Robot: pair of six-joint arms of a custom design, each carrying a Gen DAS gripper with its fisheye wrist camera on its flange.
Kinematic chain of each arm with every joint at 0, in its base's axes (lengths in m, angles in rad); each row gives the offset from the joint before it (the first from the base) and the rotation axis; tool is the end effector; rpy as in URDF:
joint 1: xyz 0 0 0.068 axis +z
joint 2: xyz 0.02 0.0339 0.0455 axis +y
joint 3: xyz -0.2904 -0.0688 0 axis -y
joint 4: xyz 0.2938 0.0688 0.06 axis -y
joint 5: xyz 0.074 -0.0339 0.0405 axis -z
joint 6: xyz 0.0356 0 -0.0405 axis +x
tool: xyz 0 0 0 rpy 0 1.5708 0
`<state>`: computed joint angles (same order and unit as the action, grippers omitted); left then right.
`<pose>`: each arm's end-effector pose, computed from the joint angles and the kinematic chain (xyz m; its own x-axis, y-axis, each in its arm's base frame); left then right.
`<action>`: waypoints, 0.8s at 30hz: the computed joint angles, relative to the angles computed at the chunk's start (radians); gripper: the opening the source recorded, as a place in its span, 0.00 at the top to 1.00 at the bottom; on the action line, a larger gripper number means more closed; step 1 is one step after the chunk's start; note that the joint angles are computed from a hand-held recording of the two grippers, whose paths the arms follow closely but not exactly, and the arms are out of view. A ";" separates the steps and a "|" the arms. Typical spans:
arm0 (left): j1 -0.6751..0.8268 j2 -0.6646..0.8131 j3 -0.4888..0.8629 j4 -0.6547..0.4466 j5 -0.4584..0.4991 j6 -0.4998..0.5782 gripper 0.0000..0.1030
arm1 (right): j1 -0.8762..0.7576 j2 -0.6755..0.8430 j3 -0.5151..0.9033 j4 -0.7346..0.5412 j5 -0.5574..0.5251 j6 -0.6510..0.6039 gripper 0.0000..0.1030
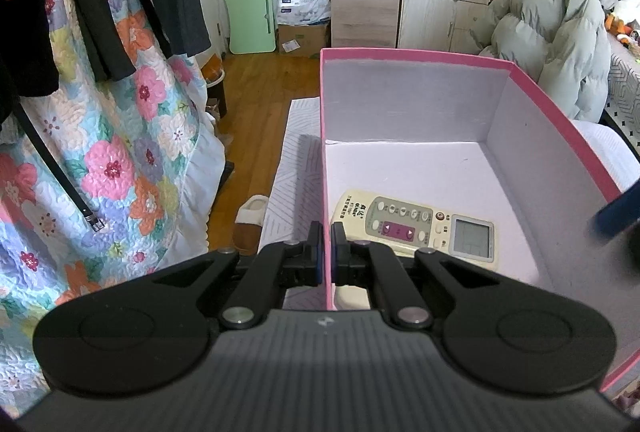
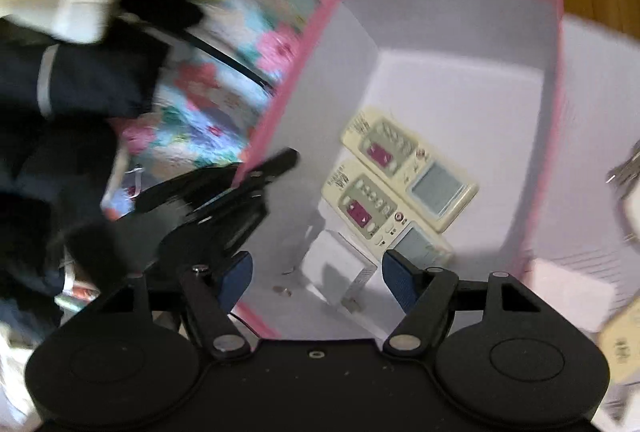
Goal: Organize rigid objects
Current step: 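Carry the white charger into the pink box and release it, then move the right gripper to the cream TCL remote and grasp it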
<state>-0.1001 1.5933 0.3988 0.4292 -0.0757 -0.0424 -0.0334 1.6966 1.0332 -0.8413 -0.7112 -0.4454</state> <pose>0.2682 -0.0242 0.0768 -0.6906 0.0269 -0.7227 0.0161 0.9996 0.0218 0.3321 0.0122 0.1672 -0.8923 -0.2967 -0.3402 -0.4457 0.6989 0.5593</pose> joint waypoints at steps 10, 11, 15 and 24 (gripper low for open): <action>-0.042 -0.008 0.011 -0.035 -0.075 -0.014 0.97 | -0.423 -0.134 -0.080 0.138 0.138 -0.232 0.25; -0.045 -0.008 0.012 -0.039 -0.081 -0.016 0.97 | -0.444 -0.102 -0.068 0.128 0.162 -0.226 0.25; -0.043 -0.005 0.020 -0.052 -0.078 -0.022 0.97 | -0.496 0.039 -0.019 0.086 0.221 -0.196 0.25; -0.038 -0.005 0.019 -0.052 -0.075 -0.030 0.97 | -0.429 0.304 0.077 0.118 0.251 -0.039 0.25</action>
<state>-0.1378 1.5883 0.4179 0.3769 -0.1505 -0.0720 -0.4622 2.0005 1.1105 -0.7238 -0.4602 -0.4848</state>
